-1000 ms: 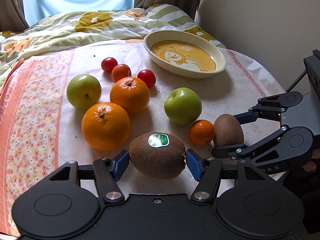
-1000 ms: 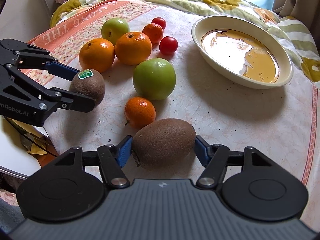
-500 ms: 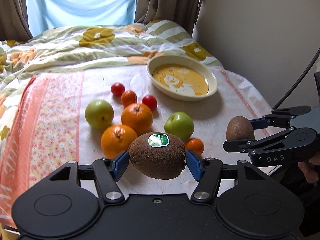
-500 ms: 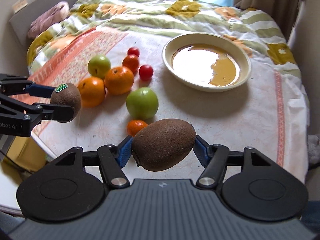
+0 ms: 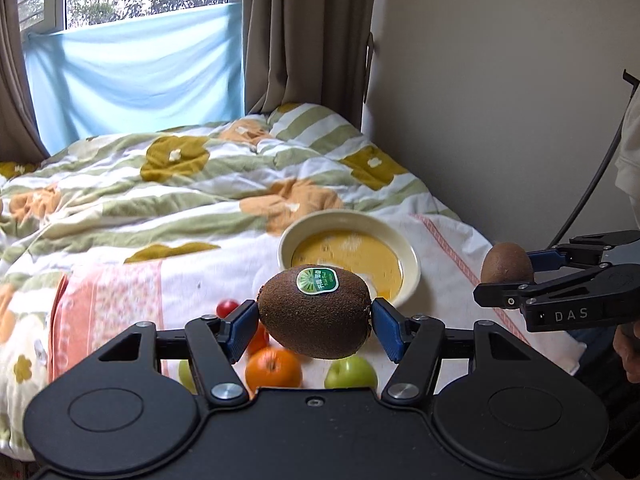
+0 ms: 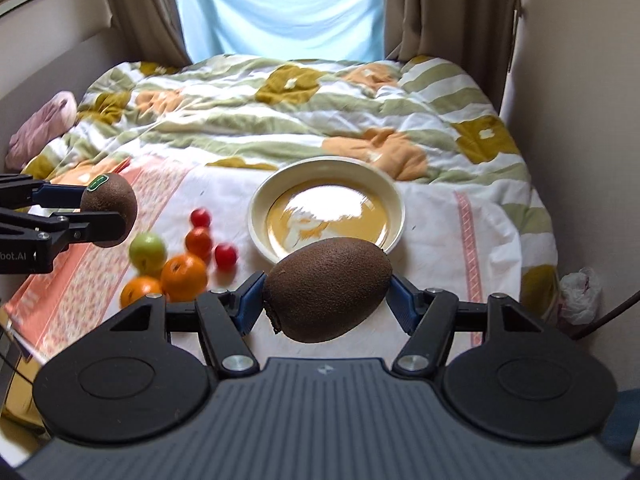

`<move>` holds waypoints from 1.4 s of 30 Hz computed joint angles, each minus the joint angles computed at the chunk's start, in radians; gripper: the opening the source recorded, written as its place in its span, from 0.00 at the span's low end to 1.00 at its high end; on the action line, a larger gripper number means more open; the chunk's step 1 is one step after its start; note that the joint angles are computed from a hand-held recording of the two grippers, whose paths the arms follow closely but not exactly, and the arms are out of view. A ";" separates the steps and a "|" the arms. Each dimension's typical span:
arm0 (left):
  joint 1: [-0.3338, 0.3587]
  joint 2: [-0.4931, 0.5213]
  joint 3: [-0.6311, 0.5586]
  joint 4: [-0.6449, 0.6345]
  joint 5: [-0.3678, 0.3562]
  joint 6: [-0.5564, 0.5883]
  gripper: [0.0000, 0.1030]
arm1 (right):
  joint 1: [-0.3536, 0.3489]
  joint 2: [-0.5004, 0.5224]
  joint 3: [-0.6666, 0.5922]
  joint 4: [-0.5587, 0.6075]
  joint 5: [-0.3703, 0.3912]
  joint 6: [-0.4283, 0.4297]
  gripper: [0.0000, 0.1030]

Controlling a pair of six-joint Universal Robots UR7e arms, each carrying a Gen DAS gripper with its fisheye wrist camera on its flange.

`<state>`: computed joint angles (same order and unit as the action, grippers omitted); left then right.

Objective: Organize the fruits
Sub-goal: 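Carry both kiwis into the duck-print bowl and open both grippers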

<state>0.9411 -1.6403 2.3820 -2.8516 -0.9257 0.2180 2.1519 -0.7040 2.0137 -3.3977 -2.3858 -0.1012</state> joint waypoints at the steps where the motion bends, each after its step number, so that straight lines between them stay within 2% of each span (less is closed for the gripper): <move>1: 0.004 0.028 -0.013 -0.024 0.000 0.011 0.65 | -0.010 0.001 -0.012 -0.010 -0.001 -0.018 0.77; 5: 0.030 0.155 -0.098 -0.080 -0.006 0.025 0.65 | -0.070 -0.011 -0.064 -0.004 0.045 -0.071 0.77; 10: 0.076 0.329 -0.222 -0.146 -0.017 0.077 0.65 | -0.137 0.013 -0.161 0.022 0.083 -0.185 0.77; 19: 0.171 0.600 -0.425 -0.169 0.000 0.128 0.65 | -0.254 0.076 -0.334 0.171 0.182 -0.226 0.77; 26: 0.207 0.734 -0.509 -0.209 0.035 0.232 0.65 | -0.296 0.128 -0.412 0.244 0.199 -0.247 0.77; 33: 0.218 0.770 -0.542 -0.184 0.021 0.237 0.68 | -0.309 0.135 -0.426 0.264 0.209 -0.233 0.77; 35: 0.212 0.766 -0.527 -0.217 0.018 0.264 0.91 | -0.309 0.132 -0.425 0.263 0.211 -0.224 0.77; 36: 0.209 0.761 -0.518 -0.233 0.015 0.275 0.93 | -0.309 0.130 -0.423 0.261 0.210 -0.220 0.77; 42: 0.196 0.701 -0.478 -0.208 0.005 0.259 0.94 | -0.304 0.117 -0.408 0.254 0.207 -0.216 0.77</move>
<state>1.1369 -0.9396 1.9043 -3.0596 -0.9209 0.4774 1.8483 -0.5874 1.6055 -3.1440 -2.1787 -0.3172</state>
